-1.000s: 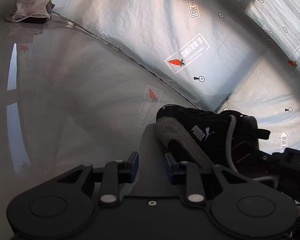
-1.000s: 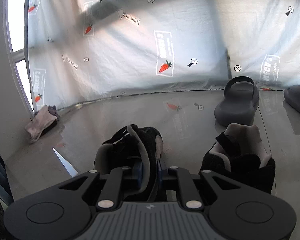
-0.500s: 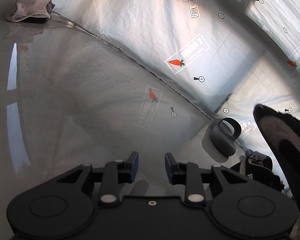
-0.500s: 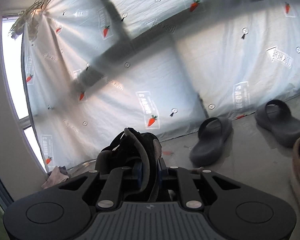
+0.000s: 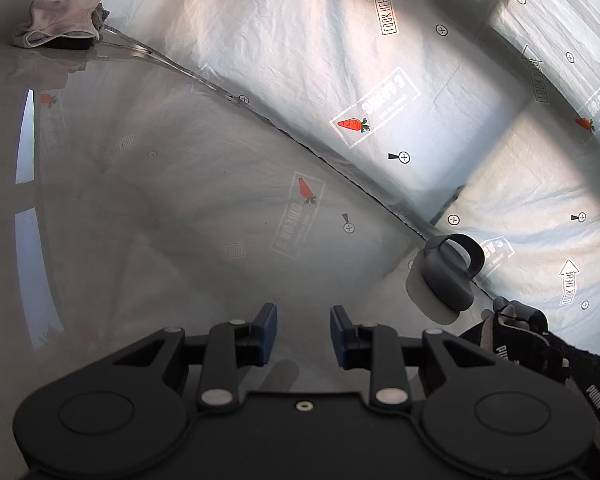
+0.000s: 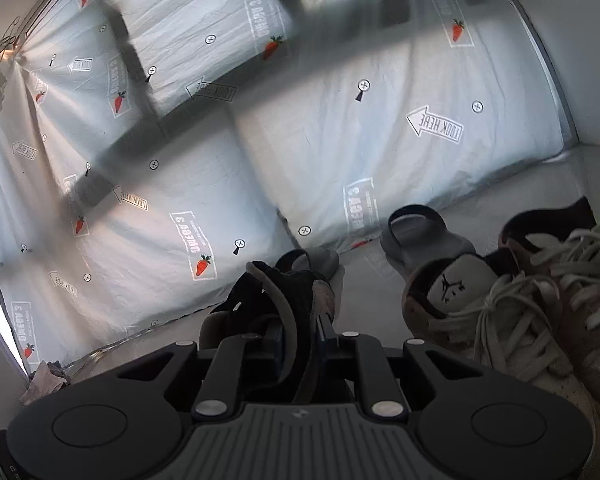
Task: Organize scattered shoes
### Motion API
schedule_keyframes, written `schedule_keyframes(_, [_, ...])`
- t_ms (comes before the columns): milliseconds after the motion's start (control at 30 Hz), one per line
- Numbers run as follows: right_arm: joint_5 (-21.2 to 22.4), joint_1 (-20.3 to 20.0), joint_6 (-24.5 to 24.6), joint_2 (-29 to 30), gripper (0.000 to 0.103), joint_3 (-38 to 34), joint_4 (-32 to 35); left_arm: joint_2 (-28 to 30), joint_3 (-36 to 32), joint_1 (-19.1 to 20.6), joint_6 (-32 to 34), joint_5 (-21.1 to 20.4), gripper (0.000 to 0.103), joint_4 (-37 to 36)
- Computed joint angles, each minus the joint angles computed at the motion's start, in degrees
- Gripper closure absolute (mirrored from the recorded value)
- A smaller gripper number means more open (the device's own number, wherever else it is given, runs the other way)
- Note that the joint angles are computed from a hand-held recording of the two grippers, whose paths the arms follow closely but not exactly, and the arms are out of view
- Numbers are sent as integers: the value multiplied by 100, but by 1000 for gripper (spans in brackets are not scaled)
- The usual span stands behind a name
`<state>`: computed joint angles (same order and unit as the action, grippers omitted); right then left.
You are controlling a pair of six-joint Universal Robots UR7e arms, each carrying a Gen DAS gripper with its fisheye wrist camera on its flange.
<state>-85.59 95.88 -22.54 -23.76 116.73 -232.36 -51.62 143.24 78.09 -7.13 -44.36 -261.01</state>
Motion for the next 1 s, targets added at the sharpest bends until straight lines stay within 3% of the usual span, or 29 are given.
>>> schedule_keyframes(233, [-231,-190,-4,227,84,159,18,-14,0,4,13,-11,73,27])
schedule_keyframes(300, [-9,-296,-82,275,83,249,-34,-18,1,-3,39,-3,73,45])
schedule_keyframes(467, [125,-217,-228,117,81,199,716,13,-10,-20,68,40,73,10])
schedule_keyframes(633, [-75,75,-449,279,80,13,853,18,-11,-16,61,25,73,8])
schedule_keyframes(733, [30,215,-417,365,77,-117,1182,10,-8,-6,44,4,73,14])
schedule_keyframes(833, [207,275,-725,367,70,-114,1424,6,-2,13,10,-33,73,5])
schedule_keyframes(867, [344,236,-860,278,66,-63,1612,3,-2,15,12,-36,73,10])
schedule_keyframes(1000, [1035,-41,-1295,-139,66,265,2068,-6,-11,6,38,-28,73,41])
